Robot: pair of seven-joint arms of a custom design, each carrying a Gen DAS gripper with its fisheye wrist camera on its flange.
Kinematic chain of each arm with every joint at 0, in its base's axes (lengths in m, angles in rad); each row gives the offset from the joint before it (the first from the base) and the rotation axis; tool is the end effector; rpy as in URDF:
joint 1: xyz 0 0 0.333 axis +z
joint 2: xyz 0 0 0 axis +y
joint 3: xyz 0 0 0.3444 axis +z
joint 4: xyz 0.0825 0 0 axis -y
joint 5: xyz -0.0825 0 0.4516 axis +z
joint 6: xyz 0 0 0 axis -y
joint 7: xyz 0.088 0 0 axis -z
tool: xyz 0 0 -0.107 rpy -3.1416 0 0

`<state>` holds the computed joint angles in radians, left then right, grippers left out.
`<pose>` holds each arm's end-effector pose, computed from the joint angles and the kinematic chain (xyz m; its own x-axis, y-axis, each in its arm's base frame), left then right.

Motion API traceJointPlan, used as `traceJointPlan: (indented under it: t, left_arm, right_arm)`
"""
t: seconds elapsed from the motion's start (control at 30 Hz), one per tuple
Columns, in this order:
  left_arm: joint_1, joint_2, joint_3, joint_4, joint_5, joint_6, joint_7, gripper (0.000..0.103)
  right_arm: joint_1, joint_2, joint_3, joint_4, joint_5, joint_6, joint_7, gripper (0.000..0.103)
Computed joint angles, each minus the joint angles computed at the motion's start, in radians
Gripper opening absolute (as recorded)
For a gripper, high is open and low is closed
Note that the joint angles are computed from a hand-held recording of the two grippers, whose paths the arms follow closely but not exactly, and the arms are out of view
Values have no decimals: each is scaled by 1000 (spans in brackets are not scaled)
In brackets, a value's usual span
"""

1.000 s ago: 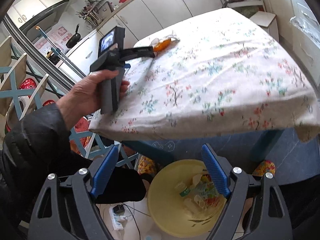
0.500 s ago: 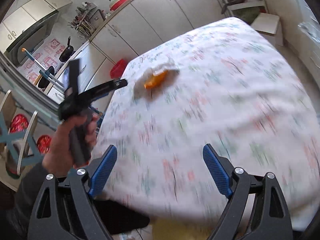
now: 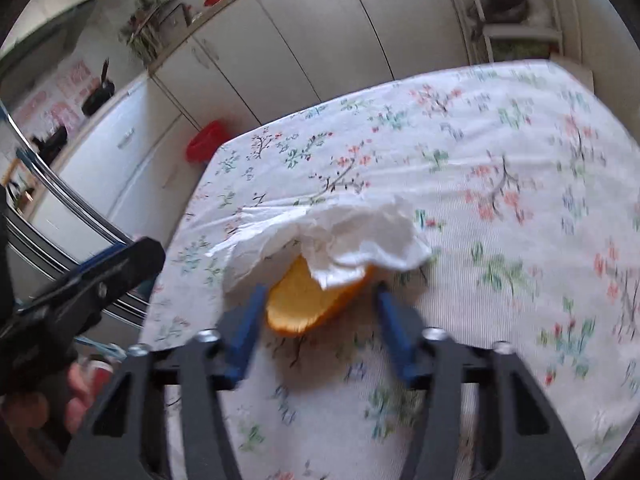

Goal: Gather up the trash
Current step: 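Grasp the white tissue with the left tool while the right tool grasps the orange peel, then lift the tissue and peel and carry both down to the yellow basin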

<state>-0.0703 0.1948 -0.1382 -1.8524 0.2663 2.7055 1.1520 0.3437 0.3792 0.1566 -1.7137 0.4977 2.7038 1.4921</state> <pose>0.7047 -0.1522 0.4907 0.0012 -0.9987 0.0500 -0.7803 -0.0323 -0.6246 0.6879 0.3414 0.4300 0.2617 -0.8653 -0.4276 -0.8709 -0.0209 -0.4909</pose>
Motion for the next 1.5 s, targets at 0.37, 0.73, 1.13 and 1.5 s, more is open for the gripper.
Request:
traceJointPlan:
  t: [0.37,0.73,1.13,1.5]
  left_arm:
    - [-55,143,-17,144,97,-89,158,89]
    - [9,137,-85,132,-203,-98,249,4]
    - [71,-38,-105,-69,-567,-10,373,4]
    - [4,-234,-33,-264,-713,88,428,4]
  right_arm:
    - [-71,-179,-36,-144,-7,-283,-237,11]
    - [-86,-246,-62,-216,108,-289,-291,12]
    - [-49,-162,-43,-140,144,-217,-217,45]
    - [-38,-225,-37,-210,64,-183,-257,7]
